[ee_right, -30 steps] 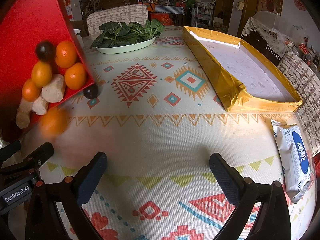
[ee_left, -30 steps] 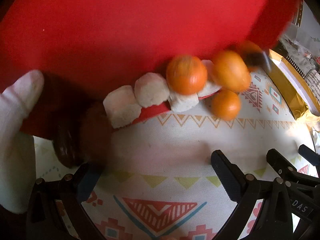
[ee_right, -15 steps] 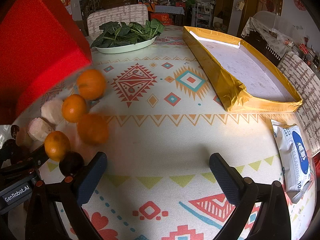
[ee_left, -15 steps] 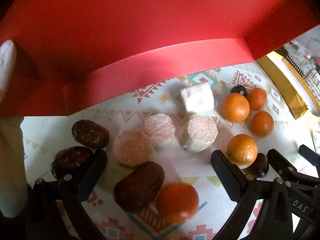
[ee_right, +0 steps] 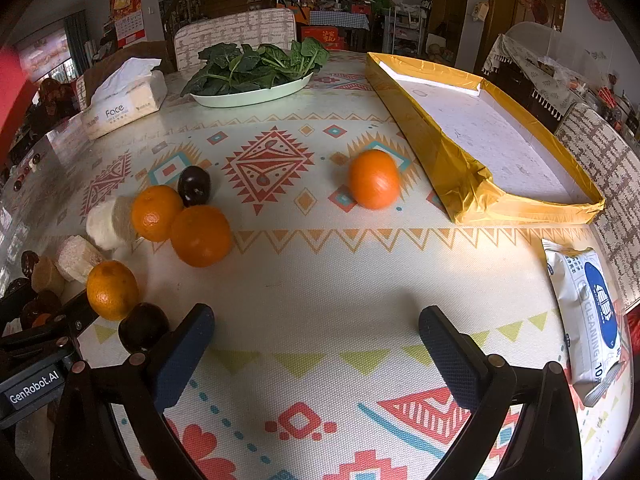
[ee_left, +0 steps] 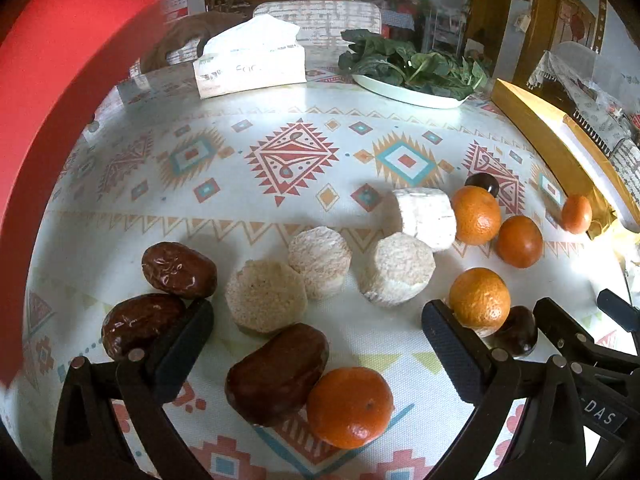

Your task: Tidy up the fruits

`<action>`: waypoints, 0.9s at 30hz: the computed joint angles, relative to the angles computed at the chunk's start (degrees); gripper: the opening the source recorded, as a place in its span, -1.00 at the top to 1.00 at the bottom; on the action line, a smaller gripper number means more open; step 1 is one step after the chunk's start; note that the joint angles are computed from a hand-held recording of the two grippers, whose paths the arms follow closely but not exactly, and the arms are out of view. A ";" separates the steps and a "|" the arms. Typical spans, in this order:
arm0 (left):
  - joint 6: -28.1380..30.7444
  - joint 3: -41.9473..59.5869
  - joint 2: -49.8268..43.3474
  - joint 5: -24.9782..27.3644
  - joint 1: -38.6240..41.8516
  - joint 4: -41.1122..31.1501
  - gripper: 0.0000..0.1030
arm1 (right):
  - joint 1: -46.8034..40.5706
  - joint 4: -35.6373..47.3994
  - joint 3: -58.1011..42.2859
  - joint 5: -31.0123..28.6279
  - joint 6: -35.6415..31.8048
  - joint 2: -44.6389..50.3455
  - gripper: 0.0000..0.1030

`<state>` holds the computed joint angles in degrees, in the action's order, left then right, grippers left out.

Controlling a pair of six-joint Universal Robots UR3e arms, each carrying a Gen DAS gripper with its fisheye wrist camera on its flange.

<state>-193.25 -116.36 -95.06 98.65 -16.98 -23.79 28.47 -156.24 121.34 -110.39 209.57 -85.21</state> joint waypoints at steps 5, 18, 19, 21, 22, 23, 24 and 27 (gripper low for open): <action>0.00 -0.01 -0.01 0.01 -0.01 0.03 -1.00 | 0.01 0.03 -0.04 0.00 0.01 0.02 -1.00; -0.09 0.61 -0.69 0.16 -0.19 0.03 -1.00 | 0.03 0.08 0.01 -0.01 0.04 -0.08 -1.00; -0.15 0.62 -0.73 0.20 -0.26 0.03 -1.00 | 0.03 0.08 0.01 -0.01 0.04 -0.08 -1.00; -0.16 0.62 -0.71 0.21 -0.27 0.02 -1.00 | 0.01 0.06 0.04 0.00 0.02 -0.09 -1.00; -0.16 0.61 -0.73 0.21 -0.27 0.05 -1.00 | 0.01 0.06 0.04 0.00 0.02 -0.09 -1.00; -0.16 0.61 -0.73 0.21 -0.27 0.05 -1.00 | -0.01 0.04 0.05 0.01 0.00 -0.09 -1.00; -0.16 0.61 -0.73 0.21 -0.27 0.05 -1.00 | -0.01 0.04 0.05 0.01 0.00 -0.09 -1.00; -0.16 0.61 -0.73 0.21 -0.27 0.05 -1.00 | -0.02 0.02 0.05 0.02 -0.01 -0.08 -1.00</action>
